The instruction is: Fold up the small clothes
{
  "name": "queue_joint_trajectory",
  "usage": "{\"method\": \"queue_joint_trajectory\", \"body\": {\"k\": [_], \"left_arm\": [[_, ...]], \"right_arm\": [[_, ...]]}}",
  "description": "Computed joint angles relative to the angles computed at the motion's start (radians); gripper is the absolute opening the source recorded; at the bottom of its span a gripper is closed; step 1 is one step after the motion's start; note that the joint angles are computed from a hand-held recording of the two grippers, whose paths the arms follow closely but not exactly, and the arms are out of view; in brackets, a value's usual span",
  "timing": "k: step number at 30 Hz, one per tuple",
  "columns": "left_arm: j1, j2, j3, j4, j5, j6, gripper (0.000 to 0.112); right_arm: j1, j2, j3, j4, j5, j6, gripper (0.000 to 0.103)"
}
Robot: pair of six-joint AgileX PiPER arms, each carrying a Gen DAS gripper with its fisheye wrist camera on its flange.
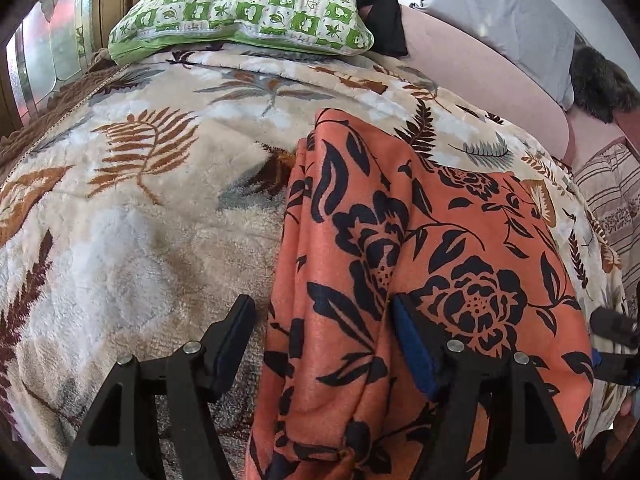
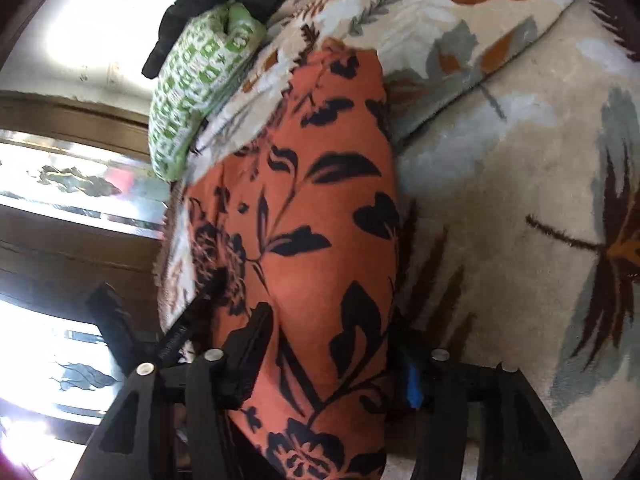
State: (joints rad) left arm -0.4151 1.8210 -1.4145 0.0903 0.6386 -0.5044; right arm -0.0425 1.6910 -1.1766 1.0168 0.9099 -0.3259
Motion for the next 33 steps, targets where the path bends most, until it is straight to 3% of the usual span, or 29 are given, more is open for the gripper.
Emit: {"method": "queue_joint_trajectory", "body": {"k": [1,4,5,7,10,12,13,16,18,25,27,29,33], "left_arm": [[-0.001,0.000,-0.001,0.001,0.001,-0.002,0.072],[0.003,0.001,-0.002,-0.009,0.000,0.005,0.072],[0.007,0.001,-0.001,-0.024,-0.002,0.016,0.072],[0.017,-0.002,0.006,-0.048,-0.009,0.037,0.072],[0.019,-0.003,0.012,-0.052,-0.016,0.035,0.072],[0.015,0.003,0.003,-0.052,-0.010,0.034,0.075],[0.012,0.003,0.003,-0.044,-0.010,0.029,0.075],[0.026,-0.005,0.021,-0.088,-0.028,0.062,0.075],[0.023,-0.003,0.015,-0.081,-0.024,0.051,0.075],[0.045,-0.009,0.027,-0.146,-0.037,0.108,0.076],[0.072,-0.019,0.015,-0.228,0.001,0.172,0.075],[0.125,-0.041,0.003,-0.373,0.035,0.275,0.074],[0.238,0.020,-0.148,-0.593,0.155,0.433,0.074]], "right_arm": [[-0.012,0.008,-0.017,0.014,0.001,-0.008,0.079],[-0.037,0.110,-0.104,0.055,-0.007,0.017,0.080],[-0.048,0.172,-0.152,0.079,0.028,0.021,0.080],[-0.018,0.232,-0.239,0.008,0.057,0.092,0.044],[0.102,0.114,-0.282,-0.273,-0.056,0.199,0.039],[0.139,0.139,-0.306,-0.404,-0.061,0.283,0.039],[0.128,0.186,-0.318,-0.413,-0.030,0.299,0.049],[0.068,0.141,-0.239,-0.276,-0.073,0.252,0.064],[0.067,0.081,-0.214,-0.282,-0.124,0.244,0.064],[0.082,-0.003,-0.249,-0.253,-0.171,0.227,0.065],[0.096,-0.043,-0.204,-0.157,-0.151,0.157,0.065],[0.138,-0.060,-0.142,-0.099,-0.128,0.116,0.071],[0.210,-0.066,-0.037,-0.122,-0.125,0.092,0.073]]}}
